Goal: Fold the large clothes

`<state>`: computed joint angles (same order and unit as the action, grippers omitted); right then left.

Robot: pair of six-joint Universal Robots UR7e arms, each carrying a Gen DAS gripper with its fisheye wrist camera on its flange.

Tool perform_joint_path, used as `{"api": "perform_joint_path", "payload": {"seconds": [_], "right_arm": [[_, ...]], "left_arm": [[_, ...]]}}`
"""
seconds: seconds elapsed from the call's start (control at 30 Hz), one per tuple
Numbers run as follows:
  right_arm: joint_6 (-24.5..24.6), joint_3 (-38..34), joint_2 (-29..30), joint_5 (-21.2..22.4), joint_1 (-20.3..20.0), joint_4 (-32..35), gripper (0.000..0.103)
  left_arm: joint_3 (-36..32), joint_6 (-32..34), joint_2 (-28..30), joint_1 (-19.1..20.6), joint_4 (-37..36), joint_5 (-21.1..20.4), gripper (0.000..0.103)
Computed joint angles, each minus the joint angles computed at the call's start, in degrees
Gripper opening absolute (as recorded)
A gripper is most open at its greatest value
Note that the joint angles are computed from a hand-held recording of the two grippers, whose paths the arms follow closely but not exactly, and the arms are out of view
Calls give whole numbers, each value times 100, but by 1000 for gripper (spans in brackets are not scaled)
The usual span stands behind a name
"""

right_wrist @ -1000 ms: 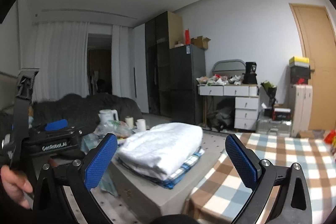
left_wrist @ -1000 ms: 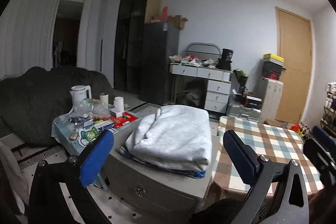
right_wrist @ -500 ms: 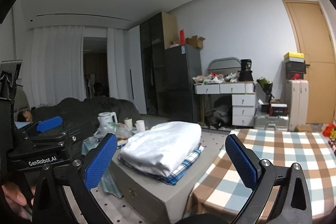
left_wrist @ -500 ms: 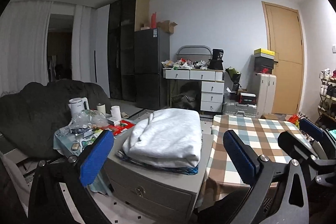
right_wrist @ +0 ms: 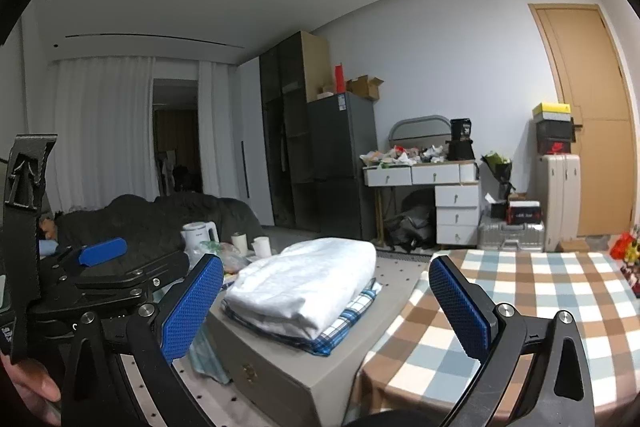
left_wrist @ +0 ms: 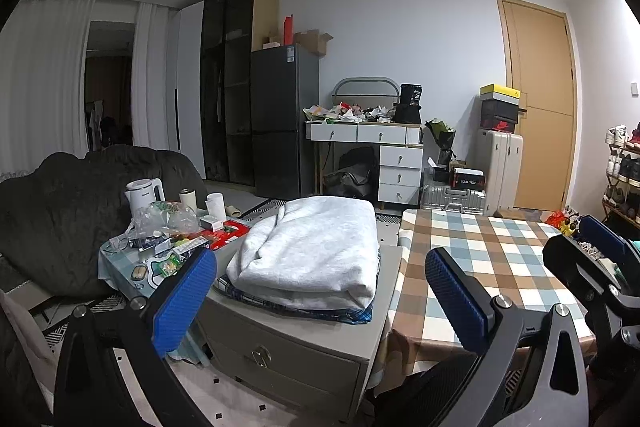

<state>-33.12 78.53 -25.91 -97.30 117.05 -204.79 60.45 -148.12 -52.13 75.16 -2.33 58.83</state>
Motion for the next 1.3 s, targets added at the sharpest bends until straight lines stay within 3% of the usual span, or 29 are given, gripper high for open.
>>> {"api": "perform_joint_path", "payload": {"seconds": [0.27,0.5,0.8,1.3], "right_arm": [[116,39,-7,49,-28,41,103],[-216,-87,191,-134,9,-320,103],[-186,-91,231,-120,-23,-347,103],[-195,-188,288,-184,2,-292,103]], "left_arm": [[-63,-14,11,-41,183,-36,102],[-315,-40,150,-49,397,-123,102],[-449,-155,204,-56,575,-173,102],[-325,-8,136,-140,336,-241,102]]}}
